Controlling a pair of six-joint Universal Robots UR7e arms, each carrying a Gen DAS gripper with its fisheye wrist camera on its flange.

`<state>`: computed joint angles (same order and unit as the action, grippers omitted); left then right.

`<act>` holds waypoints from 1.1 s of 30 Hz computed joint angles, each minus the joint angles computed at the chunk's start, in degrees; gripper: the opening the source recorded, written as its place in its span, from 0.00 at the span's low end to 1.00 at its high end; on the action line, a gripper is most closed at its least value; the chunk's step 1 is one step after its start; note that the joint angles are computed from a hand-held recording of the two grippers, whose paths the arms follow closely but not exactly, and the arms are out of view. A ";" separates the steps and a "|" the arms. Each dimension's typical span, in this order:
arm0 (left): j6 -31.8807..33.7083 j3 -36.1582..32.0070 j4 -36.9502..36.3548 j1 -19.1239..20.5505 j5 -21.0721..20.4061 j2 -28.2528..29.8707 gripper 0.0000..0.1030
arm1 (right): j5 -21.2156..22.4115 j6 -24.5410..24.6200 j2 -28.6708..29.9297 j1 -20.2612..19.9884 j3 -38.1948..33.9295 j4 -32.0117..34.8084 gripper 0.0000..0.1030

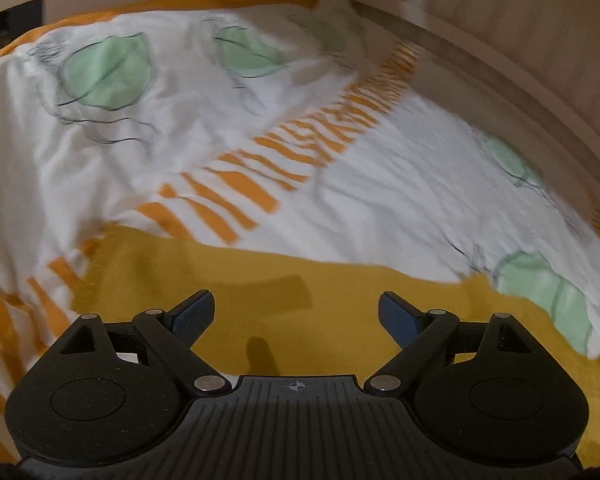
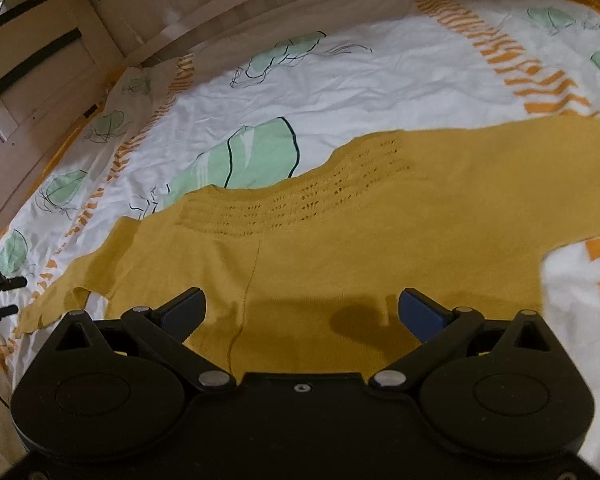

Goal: Fold small clothes
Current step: 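Move the left tool to a sweater sleeve cuff and grasp it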

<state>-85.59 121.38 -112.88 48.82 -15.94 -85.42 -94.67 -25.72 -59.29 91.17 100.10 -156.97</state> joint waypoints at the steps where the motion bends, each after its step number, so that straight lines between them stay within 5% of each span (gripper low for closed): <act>1: -1.86 0.35 0.79 0.26 -0.25 -0.93 0.87 | 0.57 0.03 0.13 -0.08 0.12 -0.09 1.00; 9: -13.69 2.91 8.85 0.60 -3.35 -7.05 0.87 | 5.18 -3.89 -0.51 0.26 2.28 0.51 1.00; 16: -13.37 5.43 3.30 1.77 -5.04 -9.16 0.87 | 9.15 -8.47 -1.82 0.81 4.83 1.35 1.00; 29: 4.05 11.86 -29.21 5.22 -3.31 -8.28 0.87 | 10.05 -9.74 -2.26 1.16 6.10 3.86 1.00; 30: 3.43 12.12 -29.71 5.14 -3.00 -8.34 0.85 | 10.01 -9.55 -2.24 1.16 6.07 3.75 1.00; 33: -4.97 10.42 -18.95 5.06 -1.99 -9.33 0.58 | 9.94 -9.14 -2.30 1.12 6.02 3.66 1.00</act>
<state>-90.57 131.80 -131.83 53.88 -17.92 -94.76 -84.73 -34.86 -61.58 92.29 106.12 -153.30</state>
